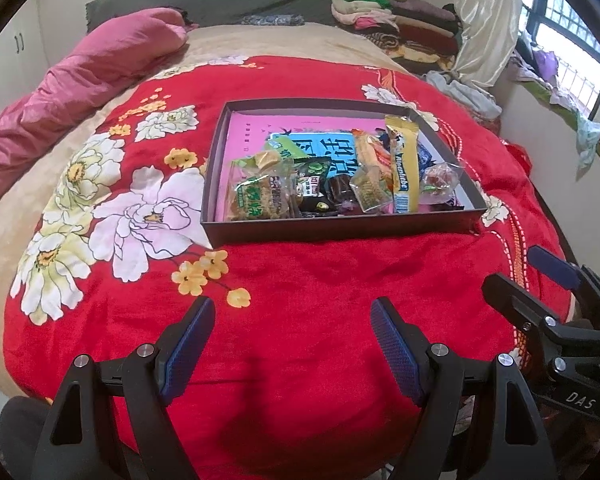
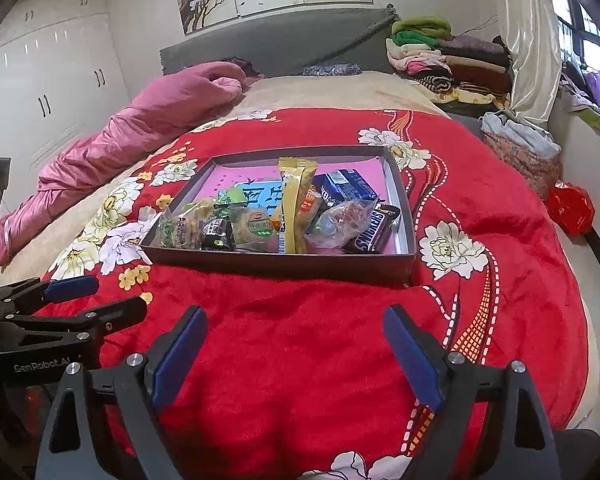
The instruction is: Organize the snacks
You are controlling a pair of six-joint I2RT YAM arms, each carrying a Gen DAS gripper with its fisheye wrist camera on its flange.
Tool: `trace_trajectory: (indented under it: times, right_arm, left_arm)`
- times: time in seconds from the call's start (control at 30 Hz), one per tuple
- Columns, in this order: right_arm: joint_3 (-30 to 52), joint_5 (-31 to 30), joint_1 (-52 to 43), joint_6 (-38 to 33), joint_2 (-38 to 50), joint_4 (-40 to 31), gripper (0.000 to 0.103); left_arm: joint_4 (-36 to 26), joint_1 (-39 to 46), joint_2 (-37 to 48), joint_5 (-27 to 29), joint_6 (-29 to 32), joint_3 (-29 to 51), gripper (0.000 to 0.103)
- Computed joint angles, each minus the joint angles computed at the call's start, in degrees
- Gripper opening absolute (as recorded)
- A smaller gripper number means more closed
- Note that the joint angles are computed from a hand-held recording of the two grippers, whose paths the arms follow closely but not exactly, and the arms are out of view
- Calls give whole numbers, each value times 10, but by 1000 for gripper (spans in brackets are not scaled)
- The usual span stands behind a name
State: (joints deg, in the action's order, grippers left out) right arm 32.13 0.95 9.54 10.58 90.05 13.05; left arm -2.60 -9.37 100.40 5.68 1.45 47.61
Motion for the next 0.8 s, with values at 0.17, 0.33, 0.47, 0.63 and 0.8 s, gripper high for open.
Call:
trace_trajectory:
  times: [0.17, 0.33, 0.47, 0.63, 0.8]
  right_arm:
    - [0, 3, 1, 0, 1, 1, 90]
    - [1, 4, 2, 0, 1, 0, 90]
    - [1, 5, 3, 0, 2, 1, 90]
    - [1, 1, -1, 1, 6, 3, 90]
    - [0, -3, -6, 1, 8, 7, 91]
  left_arm:
    - [-1, 1, 3, 2, -2, 2, 81]
    - [2, 2, 1, 1, -3, 0, 81]
    - [0, 2, 1, -2, -4, 1, 81]
    - [6, -3, -1, -8, -3, -2, 81]
    - [14, -5, -5, -4, -3, -7, 81]
